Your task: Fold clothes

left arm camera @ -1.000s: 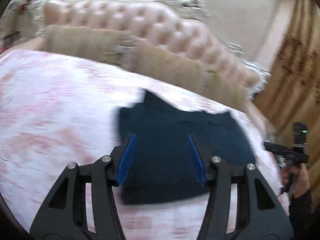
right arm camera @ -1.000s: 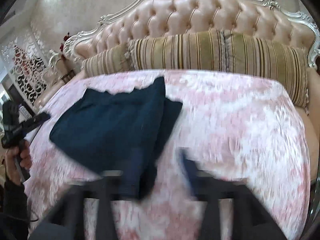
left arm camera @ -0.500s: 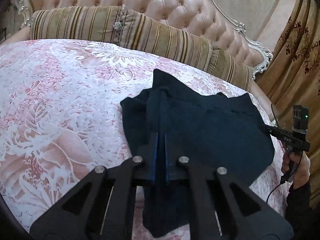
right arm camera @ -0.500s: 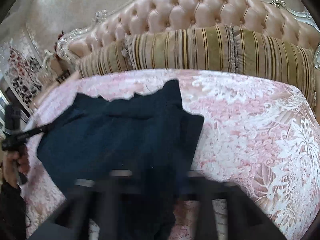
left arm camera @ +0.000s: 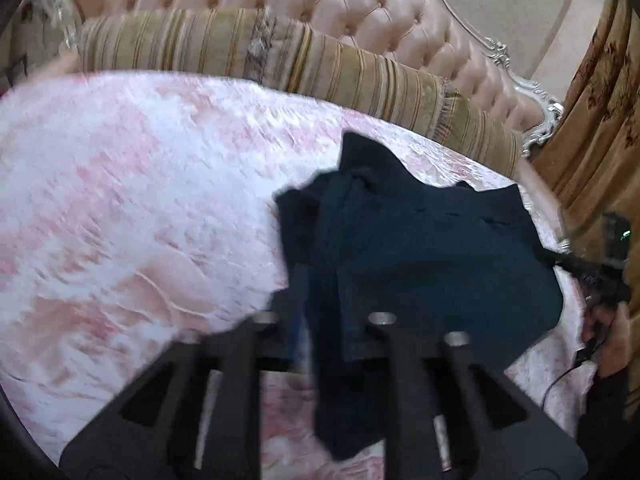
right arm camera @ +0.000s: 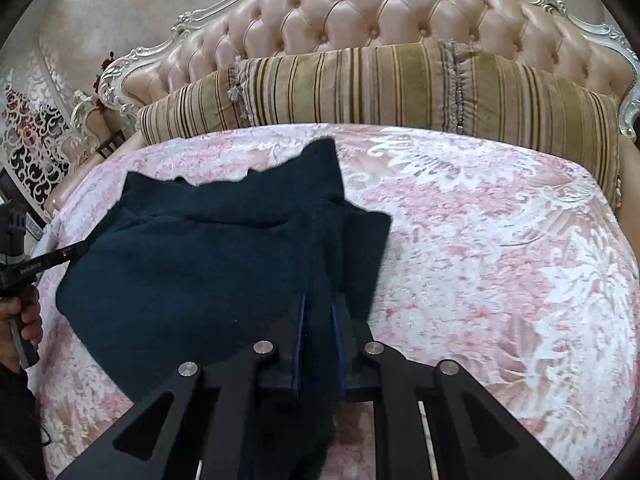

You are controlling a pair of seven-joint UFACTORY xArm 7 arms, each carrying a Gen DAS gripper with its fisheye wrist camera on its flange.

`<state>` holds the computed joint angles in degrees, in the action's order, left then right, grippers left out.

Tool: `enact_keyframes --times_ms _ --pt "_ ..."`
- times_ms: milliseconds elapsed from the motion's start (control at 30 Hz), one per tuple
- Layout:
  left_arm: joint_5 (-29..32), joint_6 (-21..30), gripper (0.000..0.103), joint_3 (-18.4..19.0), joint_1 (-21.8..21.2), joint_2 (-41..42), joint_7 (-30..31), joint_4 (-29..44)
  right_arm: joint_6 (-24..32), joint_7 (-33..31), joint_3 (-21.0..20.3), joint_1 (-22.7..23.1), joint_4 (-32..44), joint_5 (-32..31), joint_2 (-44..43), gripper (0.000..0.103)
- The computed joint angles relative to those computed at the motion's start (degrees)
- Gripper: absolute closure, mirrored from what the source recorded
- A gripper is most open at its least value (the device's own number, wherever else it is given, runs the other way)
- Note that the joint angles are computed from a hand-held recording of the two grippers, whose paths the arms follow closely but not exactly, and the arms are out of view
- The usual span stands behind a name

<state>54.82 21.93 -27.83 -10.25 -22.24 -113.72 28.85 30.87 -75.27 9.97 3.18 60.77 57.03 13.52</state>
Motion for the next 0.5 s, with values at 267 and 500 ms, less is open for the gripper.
enact_keyframes --times_ms 267,500 --pt "9.2 -1.6 0.062 2.9 3.2 6.7 3.3 5.5 0.6 4.5 0.3 0.8 6.2 -0.7 3.3 0.074" --pt "8.1 -2.6 0.086 9.2 -1.0 13.5 8.7 9.3 -5.3 8.0 3.1 2.3 7.8 -7.0 7.7 0.049"
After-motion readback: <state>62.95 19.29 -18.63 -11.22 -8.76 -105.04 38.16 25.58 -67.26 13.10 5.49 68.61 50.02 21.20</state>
